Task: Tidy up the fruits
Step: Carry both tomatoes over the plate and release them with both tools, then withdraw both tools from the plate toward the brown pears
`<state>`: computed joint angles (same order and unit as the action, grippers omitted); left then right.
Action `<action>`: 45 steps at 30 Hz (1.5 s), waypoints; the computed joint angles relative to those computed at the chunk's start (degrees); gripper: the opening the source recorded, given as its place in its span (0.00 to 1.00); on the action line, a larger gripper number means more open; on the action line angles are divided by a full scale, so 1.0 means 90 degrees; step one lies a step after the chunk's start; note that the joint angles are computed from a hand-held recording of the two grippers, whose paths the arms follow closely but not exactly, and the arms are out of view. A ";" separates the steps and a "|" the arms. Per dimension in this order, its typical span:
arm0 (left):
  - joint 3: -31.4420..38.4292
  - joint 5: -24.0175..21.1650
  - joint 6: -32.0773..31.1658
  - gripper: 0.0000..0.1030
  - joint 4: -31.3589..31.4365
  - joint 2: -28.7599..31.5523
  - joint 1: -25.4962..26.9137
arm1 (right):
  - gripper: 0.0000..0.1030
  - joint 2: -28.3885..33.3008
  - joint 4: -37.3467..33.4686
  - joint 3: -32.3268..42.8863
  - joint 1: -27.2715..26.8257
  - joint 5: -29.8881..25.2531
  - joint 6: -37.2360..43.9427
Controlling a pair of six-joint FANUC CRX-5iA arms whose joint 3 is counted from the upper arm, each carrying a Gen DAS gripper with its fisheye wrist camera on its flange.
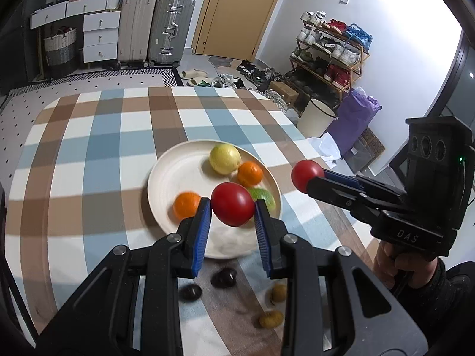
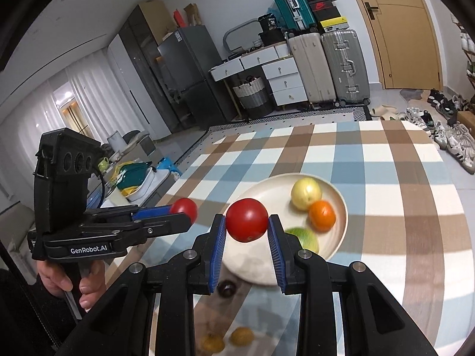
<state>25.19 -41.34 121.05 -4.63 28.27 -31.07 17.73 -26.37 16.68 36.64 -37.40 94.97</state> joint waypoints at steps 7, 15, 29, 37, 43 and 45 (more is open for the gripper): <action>0.0520 -0.0165 -0.0492 0.26 0.0587 0.0529 0.0319 | 0.28 0.0567 0.0496 0.0742 -0.0081 -0.0358 -0.0441; 0.1234 -0.0560 -0.0822 0.26 0.1104 0.1270 0.0558 | 0.28 0.1083 0.0314 0.1447 -0.0253 -0.0749 -0.0362; 0.2252 -0.1061 -0.1231 0.26 0.1731 0.2289 0.0676 | 0.28 0.1816 0.0159 0.2108 -0.0386 -0.1384 -0.0329; 0.2753 -0.1310 -0.1259 0.26 0.1755 0.2629 0.0665 | 0.29 0.1945 0.0124 0.2173 -0.0417 -0.1439 -0.0461; 0.2909 -0.1436 -0.1267 0.26 0.1717 0.2655 0.0635 | 0.37 0.1848 0.0024 0.2027 -0.0433 -0.1258 -0.0406; 0.2868 -0.1448 -0.1152 0.28 0.1647 0.2590 0.0622 | 0.39 0.1692 -0.0102 0.1832 -0.0454 -0.1042 -0.0310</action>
